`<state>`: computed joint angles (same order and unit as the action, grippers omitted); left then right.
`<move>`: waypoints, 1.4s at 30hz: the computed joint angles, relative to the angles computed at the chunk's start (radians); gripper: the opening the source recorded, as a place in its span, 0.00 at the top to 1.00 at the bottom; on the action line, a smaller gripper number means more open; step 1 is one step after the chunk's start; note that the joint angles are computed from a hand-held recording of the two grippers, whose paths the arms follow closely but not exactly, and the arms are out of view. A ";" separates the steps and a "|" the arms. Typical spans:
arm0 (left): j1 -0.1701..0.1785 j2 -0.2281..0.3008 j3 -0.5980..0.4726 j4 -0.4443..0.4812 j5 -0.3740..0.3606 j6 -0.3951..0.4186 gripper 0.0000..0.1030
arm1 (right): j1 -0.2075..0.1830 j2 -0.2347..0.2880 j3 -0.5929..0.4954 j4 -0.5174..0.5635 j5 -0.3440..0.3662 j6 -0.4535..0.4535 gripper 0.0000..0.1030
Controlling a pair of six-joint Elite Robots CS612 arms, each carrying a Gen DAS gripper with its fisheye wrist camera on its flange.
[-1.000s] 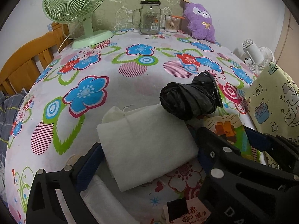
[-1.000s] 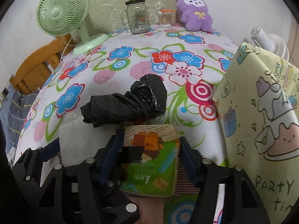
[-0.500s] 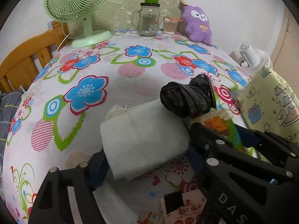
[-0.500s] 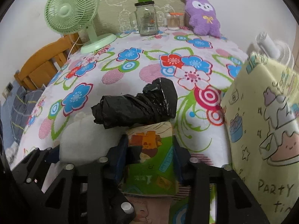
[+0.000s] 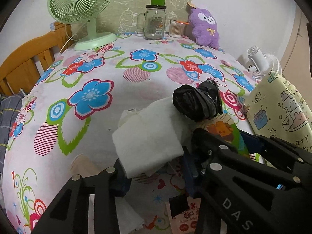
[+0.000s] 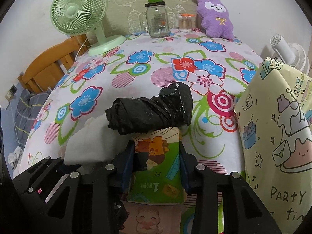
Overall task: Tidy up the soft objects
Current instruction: 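Grasp the green package with the right tool while the left tool nears the white pad, then close the left tool on the white cloth pad while the right tool holds the green package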
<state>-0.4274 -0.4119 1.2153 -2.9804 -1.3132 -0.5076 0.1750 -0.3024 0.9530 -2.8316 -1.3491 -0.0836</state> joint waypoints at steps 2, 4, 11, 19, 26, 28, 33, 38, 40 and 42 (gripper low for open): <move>-0.001 -0.004 0.005 -0.004 0.006 -0.002 0.58 | 0.000 -0.003 0.004 -0.005 0.006 -0.001 0.58; -0.003 -0.009 0.012 -0.013 0.017 -0.005 0.58 | 0.000 -0.007 0.011 -0.015 0.012 -0.003 0.58; -0.008 -0.028 0.039 -0.048 0.038 -0.011 0.58 | 0.000 -0.029 0.040 -0.050 0.026 -0.008 0.58; -0.015 -0.052 0.074 -0.093 0.065 -0.016 0.62 | -0.002 -0.057 0.082 -0.103 0.051 -0.012 0.58; -0.022 -0.065 0.096 -0.125 0.079 -0.015 0.77 | -0.003 -0.074 0.109 -0.131 0.061 -0.015 0.58; -0.022 -0.067 0.100 -0.137 0.063 -0.013 0.83 | -0.005 -0.078 0.115 -0.132 0.068 -0.013 0.58; -0.024 -0.069 0.105 -0.145 0.060 -0.012 0.88 | -0.007 -0.085 0.125 -0.137 0.073 -0.011 0.58; -0.027 -0.070 0.107 -0.148 0.063 -0.007 0.93 | -0.008 -0.089 0.132 -0.140 0.072 -0.011 0.58; -0.028 -0.071 0.108 -0.145 0.068 -0.009 0.93 | -0.008 -0.089 0.133 -0.142 0.072 -0.011 0.58; -0.029 -0.072 0.107 -0.138 0.073 -0.013 0.89 | -0.008 -0.089 0.133 -0.139 0.072 -0.012 0.58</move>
